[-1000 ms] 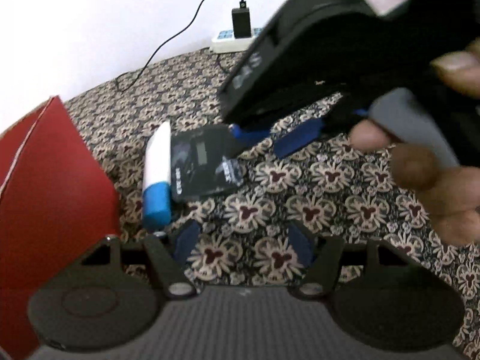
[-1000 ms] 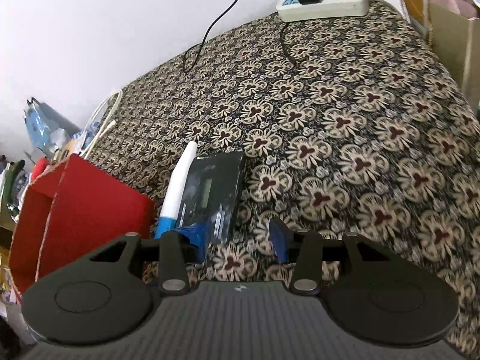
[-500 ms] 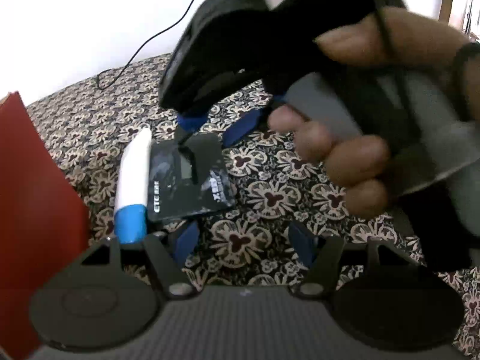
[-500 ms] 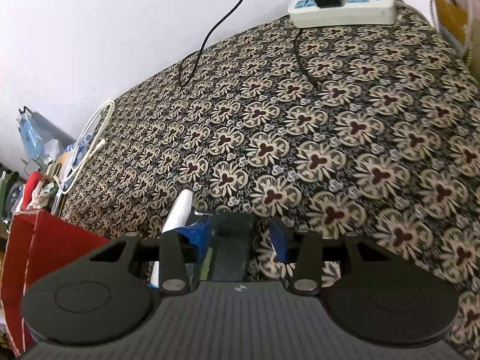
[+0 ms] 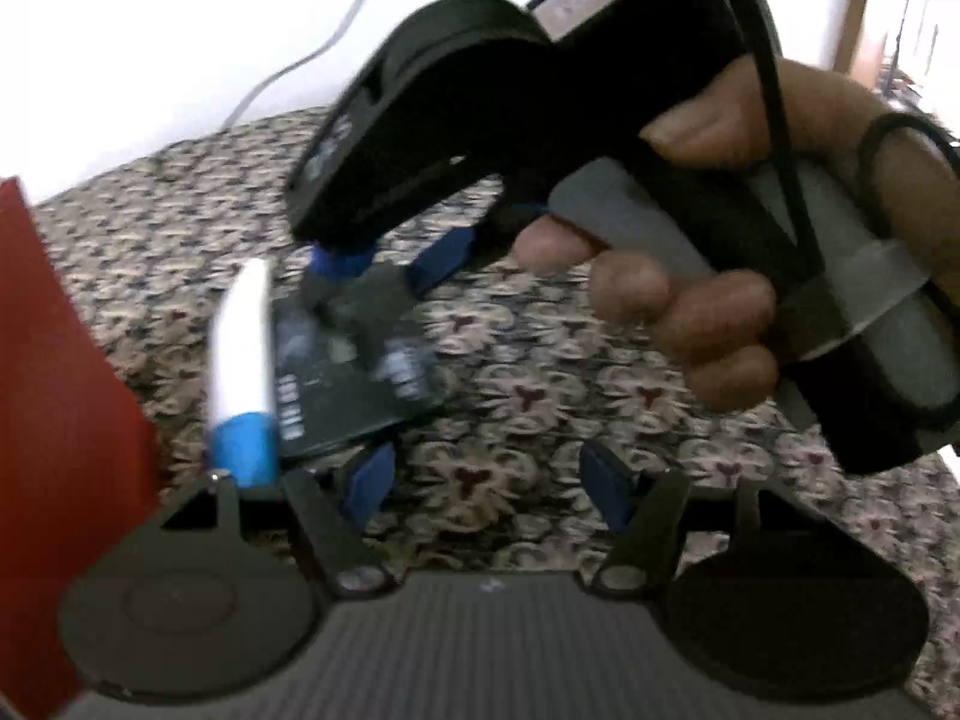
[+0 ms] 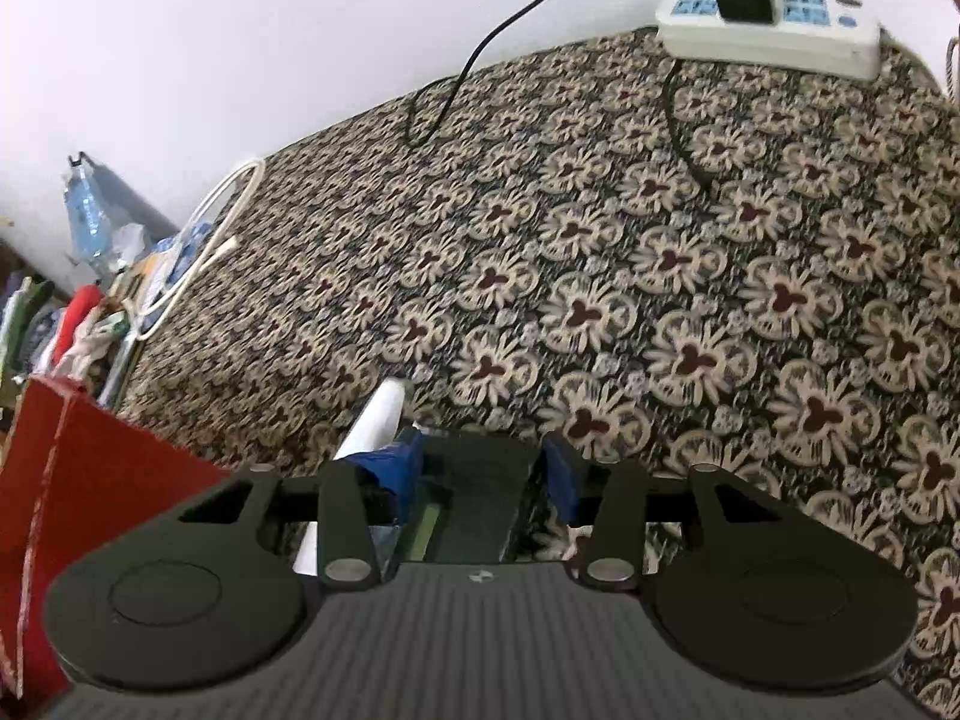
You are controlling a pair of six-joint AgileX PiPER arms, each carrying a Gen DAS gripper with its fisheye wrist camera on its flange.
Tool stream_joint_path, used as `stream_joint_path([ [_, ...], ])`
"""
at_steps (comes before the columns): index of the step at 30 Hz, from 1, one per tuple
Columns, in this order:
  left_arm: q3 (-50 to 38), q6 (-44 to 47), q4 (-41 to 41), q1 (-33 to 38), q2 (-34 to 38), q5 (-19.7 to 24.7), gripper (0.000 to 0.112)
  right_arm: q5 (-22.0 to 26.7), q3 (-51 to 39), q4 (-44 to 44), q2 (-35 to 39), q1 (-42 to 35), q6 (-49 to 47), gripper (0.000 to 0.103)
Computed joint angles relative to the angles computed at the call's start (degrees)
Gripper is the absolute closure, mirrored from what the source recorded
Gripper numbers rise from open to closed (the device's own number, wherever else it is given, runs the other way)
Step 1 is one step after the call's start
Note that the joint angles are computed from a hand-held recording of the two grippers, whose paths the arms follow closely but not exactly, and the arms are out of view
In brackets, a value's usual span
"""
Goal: Organize rigid objects
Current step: 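Close the right tool on the black ETC card and lift it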
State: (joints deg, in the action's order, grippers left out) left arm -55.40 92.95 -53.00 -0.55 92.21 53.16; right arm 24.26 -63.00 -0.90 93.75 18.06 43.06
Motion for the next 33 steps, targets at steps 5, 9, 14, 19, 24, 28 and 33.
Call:
stream_joint_path([
  [5,3.0,2.5,0.2,-0.7,-2.5,1.5,0.044,2.1,1.8,1.2,-2.7,1.2,-2.7,0.075],
  [9,4.4,3.0,0.8,-0.6,-4.7,3.3,0.044,1.6,5.6,8.9,-5.5,-0.3,-8.1,0.075],
  [14,4.5,2.1,1.0,3.0,-6.0,4.6,0.044,3.3,8.6,6.3,-9.2,1.8,-4.0,0.075],
  [19,4.2,1.6,1.7,3.8,-5.8,3.3,0.044,3.7,9.3,-1.9,-12.6,3.8,4.1,0.077],
  [24,5.0,-0.5,2.3,3.5,-5.7,3.1,0.044,0.0,7.0,-9.5,-10.5,2.5,11.5,0.075],
  [28,5.6,0.2,1.8,2.4,-5.7,0.1,0.044,-1.2,2.0,-2.3,-3.2,0.6,2.6,0.076],
  [33,4.1,-0.1,1.2,1.2,-3.9,-1.1,0.044,2.6,-1.2,-1.6,0.4,1.1,0.8,0.077],
])
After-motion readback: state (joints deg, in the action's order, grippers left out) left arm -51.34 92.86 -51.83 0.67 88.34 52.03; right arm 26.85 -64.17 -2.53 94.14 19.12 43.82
